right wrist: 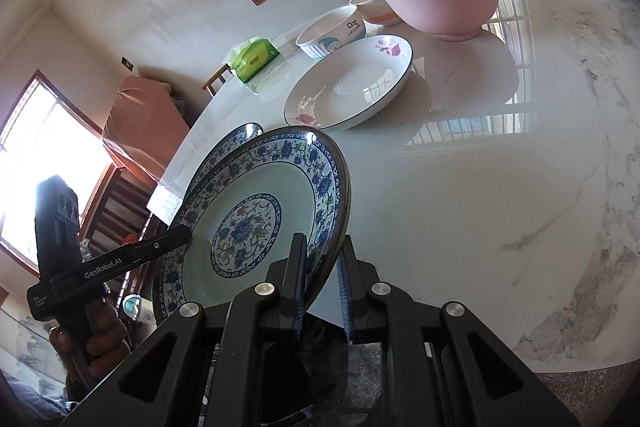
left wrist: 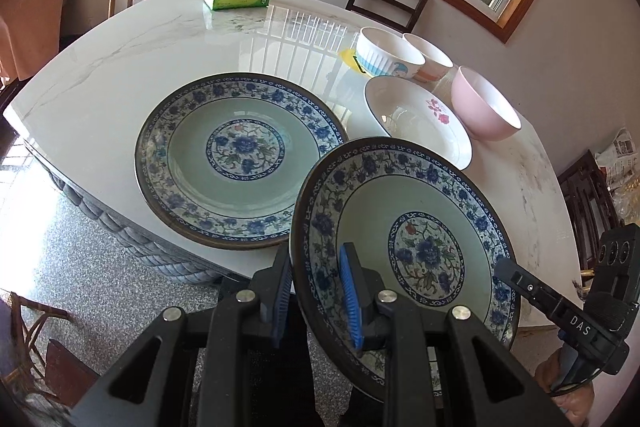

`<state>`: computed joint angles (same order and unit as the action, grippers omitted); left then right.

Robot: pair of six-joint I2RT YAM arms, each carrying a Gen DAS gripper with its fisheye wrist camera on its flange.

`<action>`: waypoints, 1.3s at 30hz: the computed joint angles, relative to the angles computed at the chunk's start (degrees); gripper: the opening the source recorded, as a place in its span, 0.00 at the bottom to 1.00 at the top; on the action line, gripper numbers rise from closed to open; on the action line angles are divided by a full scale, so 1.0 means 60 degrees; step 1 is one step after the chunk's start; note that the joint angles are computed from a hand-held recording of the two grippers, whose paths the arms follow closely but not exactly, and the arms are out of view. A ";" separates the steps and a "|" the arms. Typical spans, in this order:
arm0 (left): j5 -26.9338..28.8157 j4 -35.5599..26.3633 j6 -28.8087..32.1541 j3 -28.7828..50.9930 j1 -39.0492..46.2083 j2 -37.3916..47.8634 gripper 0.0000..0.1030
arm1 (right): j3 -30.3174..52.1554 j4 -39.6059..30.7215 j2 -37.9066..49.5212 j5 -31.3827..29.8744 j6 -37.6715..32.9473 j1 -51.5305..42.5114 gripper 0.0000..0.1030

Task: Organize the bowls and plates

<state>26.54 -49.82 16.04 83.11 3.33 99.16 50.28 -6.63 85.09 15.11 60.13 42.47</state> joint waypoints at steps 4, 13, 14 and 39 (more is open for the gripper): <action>0.0073 -0.0088 -0.0016 0.0408 0.0349 0.0286 0.23 | 0.0653 -0.0066 0.0567 -0.0244 -0.0280 -0.0085 0.15; 0.0095 -0.0184 -0.0155 0.1799 0.1034 0.1503 0.23 | 0.2834 -0.0552 0.2292 -0.0721 -0.1043 -0.0278 0.15; 0.0087 -0.0181 -0.0187 0.1946 0.1086 0.1640 0.23 | 0.3071 -0.0634 0.2483 -0.0751 -0.1102 -0.0274 0.15; -0.0048 -0.0866 -0.0656 0.5385 0.1406 0.4502 0.23 | 0.7796 -0.2630 0.5888 -0.1233 -0.2004 -0.0641 0.17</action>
